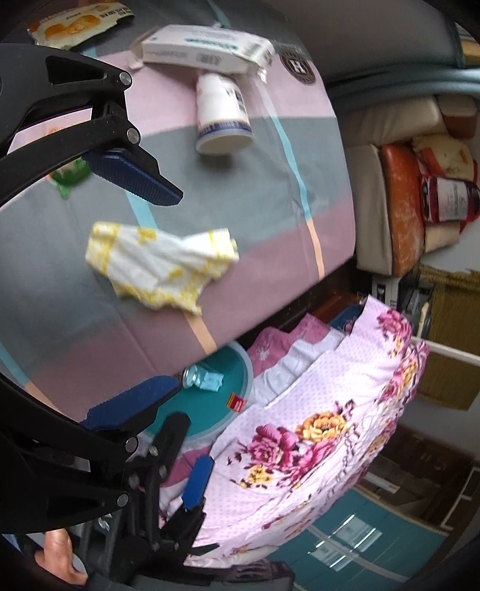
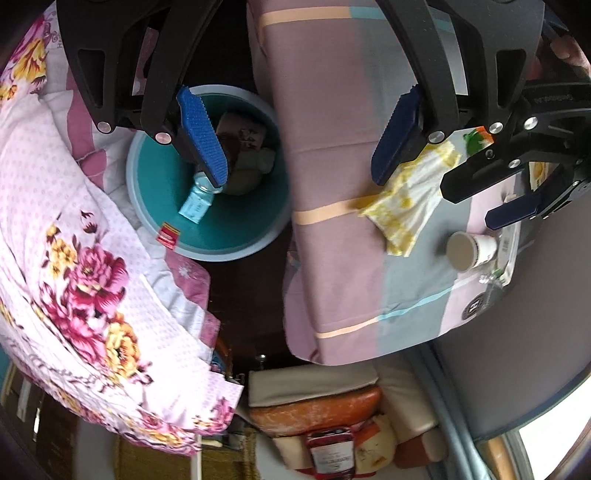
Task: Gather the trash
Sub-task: 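Move both tools back over the table toward the yellow tissue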
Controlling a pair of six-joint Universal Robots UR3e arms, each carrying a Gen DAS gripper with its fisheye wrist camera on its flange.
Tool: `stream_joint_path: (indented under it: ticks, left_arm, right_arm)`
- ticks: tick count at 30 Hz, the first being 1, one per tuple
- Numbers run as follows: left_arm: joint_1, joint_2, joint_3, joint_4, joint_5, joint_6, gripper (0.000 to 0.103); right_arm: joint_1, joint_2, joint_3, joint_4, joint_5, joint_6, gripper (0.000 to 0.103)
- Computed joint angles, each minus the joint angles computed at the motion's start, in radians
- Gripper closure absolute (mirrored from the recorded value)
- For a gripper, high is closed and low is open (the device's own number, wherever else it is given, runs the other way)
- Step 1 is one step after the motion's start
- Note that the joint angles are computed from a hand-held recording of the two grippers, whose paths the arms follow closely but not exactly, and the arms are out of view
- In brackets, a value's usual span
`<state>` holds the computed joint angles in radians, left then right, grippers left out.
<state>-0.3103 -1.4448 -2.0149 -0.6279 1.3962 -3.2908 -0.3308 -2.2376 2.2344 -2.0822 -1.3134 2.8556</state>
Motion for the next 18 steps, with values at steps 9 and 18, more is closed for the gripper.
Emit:
stream_joint_path:
  ticks: [9, 18]
  left_arm:
    - [0.312, 0.275, -0.244, -0.082, -0.116, 0.168, 0.009]
    - [0.833, 0.607, -0.385, -0.423, -0.281, 0.529, 0.009]
  right_arm:
    - [0.252, 0.209, -0.095, -0.122, -0.137, 0.163, 0.027]
    - [0.423, 0.524, -0.194, -0.238, -0.143, 0.282, 0.027]
